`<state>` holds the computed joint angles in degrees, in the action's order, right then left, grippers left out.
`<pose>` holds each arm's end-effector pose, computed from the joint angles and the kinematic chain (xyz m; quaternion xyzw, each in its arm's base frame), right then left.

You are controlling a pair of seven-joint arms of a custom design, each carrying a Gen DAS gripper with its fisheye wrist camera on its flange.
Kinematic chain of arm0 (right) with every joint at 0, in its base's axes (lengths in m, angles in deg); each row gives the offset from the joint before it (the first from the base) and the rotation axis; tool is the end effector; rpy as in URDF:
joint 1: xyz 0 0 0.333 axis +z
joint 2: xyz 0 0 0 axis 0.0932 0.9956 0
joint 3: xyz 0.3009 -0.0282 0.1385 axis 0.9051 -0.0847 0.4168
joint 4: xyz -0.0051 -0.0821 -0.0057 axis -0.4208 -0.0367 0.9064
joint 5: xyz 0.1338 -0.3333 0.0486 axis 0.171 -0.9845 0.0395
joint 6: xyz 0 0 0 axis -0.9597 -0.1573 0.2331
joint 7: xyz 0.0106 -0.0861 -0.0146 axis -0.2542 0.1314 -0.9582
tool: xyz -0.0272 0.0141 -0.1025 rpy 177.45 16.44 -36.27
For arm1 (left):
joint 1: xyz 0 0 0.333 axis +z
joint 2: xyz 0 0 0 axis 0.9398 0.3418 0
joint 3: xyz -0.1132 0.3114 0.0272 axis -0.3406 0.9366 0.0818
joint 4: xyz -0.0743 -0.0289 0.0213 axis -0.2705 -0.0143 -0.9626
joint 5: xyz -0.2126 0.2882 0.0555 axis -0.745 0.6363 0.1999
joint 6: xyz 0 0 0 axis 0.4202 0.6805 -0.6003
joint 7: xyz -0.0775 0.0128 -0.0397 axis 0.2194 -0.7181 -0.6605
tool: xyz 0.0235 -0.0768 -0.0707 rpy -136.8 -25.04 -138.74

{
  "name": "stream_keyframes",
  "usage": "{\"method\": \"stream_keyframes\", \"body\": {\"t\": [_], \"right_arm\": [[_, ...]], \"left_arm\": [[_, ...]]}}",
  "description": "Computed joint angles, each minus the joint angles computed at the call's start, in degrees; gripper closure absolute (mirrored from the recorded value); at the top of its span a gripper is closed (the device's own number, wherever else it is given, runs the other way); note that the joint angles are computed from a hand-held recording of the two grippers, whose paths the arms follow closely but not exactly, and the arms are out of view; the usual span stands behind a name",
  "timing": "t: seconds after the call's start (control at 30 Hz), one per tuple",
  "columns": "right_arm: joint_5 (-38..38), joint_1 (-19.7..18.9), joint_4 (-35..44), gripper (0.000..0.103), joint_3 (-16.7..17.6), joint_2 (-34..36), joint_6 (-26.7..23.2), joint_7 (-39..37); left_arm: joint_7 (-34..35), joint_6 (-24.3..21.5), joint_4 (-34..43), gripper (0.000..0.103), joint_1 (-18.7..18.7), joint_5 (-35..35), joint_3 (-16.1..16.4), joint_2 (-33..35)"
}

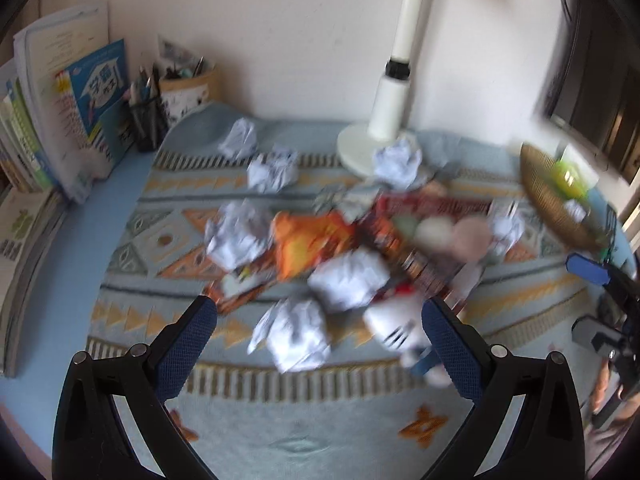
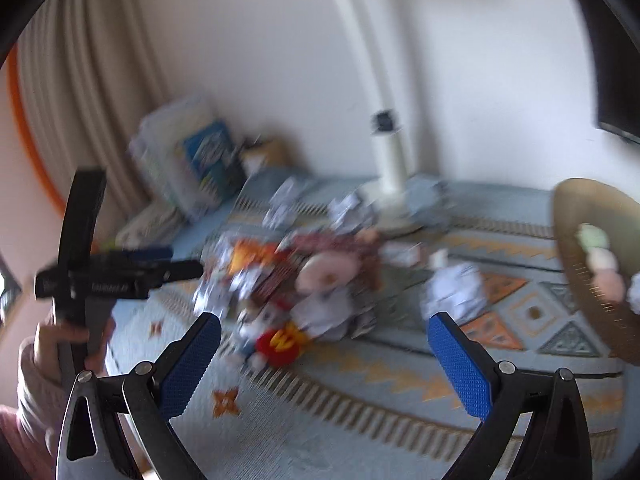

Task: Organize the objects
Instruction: 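Open both tools over the golden bowl and withdraw toward the clutter, then grasp the Hello Kitty plush with the right tool while the left grasps a paper ball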

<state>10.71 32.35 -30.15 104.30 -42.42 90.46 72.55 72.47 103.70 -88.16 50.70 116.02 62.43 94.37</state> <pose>0.5097 0.4038 0.4046 -0.8433 0.3301 -0.0330 0.4228 0.4892 -0.3084 0.4245 -0.7622 0.5576 -0.2172 0.2469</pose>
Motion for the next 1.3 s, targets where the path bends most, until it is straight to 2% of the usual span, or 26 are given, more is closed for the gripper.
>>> {"method": "stream_keyframes", "body": {"t": [0.07,0.13,0.17,0.27,0.33,0.37,0.47,0.6,0.77,1.07,1.3], "right_arm": [[-10.24,5.22,-0.8,0.0,-4.44,1.3,-1.37,7.7],[-18.05,8.51,-1.15,0.0,-7.18,2.87,-1.18,12.55],[-22.99,11.26,-1.41,0.0,-9.71,3.67,-0.56,16.06],[-32.23,15.99,-0.97,0.0,-14.77,5.16,-1.79,24.29],[-36.54,17.8,0.22,0.0,-16.6,6.5,-3.25,28.38],[-38.24,18.57,0.12,0.0,-17.06,7.06,-1.08,29.47],[-39.67,17.28,2.18,0.0,-15.25,8.94,0.38,31.52],[-43.37,19.57,7.39,0.0,-18.56,12.4,0.11,39.19],[-46.84,19.62,10.89,0.0,-19.32,14.38,-1.17,43.89],[-48.71,17.82,9.94,0.0,-17.75,13.74,-0.8,44.75],[-49.34,18.05,10.4,0.0,-17.81,14.07,-0.89,45.53]], "left_arm": [[-0.05,1.38,-1.92,0.001,0.41,-1.22,0.01,0.34],[-1.95,3.84,-3.44,0.001,0.78,-0.73,0.48,1.48],[-2.47,4.31,-3.71,0.001,0.83,-0.77,0.66,2.27],[-2.53,3.22,-3.07,0.001,0.56,-0.99,1.11,4.53],[-3.74,0.85,-2.02,0.001,-0.48,0.76,1.59,5.25],[-4.05,0.27,-1.54,0.001,-0.62,0.84,1.67,5.63],[-7.31,-0.07,-0.81,0.0,-1.45,5.49,2.73,6.53],[-7.79,-0.97,0.1,0.0,-1.04,5.09,2.62,7.03],[-7.9,-1.22,0.53,0.0,-1.16,4.87,2.37,7.26],[-7.81,-1.2,0.62,0.0,-1.15,4.8,2.43,7.33],[-7.78,-1.13,0.63,0.0,-1.12,4.77,2.44,7.34]]}}
